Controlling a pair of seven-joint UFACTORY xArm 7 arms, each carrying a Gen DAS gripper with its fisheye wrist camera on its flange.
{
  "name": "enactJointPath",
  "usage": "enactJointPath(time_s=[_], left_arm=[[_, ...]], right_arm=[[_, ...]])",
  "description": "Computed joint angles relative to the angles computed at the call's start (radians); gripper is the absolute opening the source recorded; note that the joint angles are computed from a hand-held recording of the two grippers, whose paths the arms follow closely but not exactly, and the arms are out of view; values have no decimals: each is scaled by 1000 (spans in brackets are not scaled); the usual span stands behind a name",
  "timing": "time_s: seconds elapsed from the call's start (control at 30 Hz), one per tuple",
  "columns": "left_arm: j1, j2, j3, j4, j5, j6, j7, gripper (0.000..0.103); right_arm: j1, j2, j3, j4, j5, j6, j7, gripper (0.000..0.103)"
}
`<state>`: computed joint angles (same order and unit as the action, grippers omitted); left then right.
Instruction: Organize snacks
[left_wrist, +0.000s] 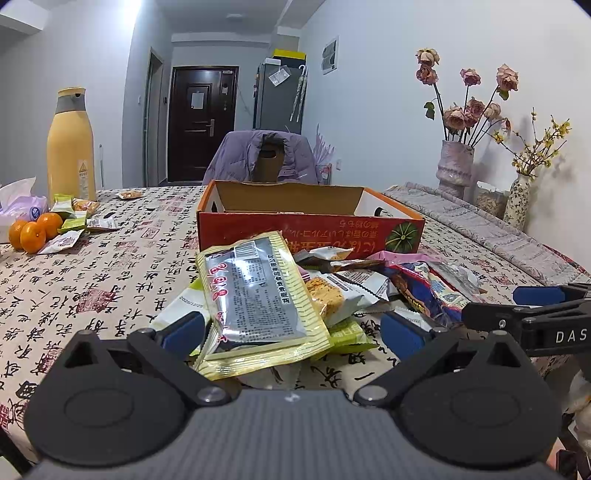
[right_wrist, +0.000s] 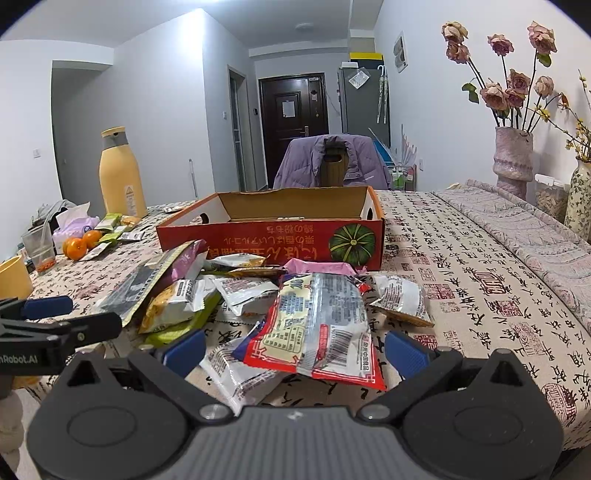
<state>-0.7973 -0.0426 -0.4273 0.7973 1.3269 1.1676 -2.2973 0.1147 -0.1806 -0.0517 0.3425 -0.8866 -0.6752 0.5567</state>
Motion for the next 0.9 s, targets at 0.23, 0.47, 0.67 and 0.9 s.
enactJointPath(time_s=[0.23,0.47,0.67,0.9], left_arm=[[0,-3,0,-2,2,-4,0,103],[1,-3,-1,-1,1,-4,-1,103],[0,-4,-2,-2,-1,-4,-1,103],[1,-5,-2,-2,0,-5,-2,103]], right_arm=[[3,-4,2,-1,2,4,-1,103],[7,-4,2,-1,7,7,-3,103],[8,-4,2,-1,8,8,-4,103],[9,-4,1,-1,8,8,-4,103]])
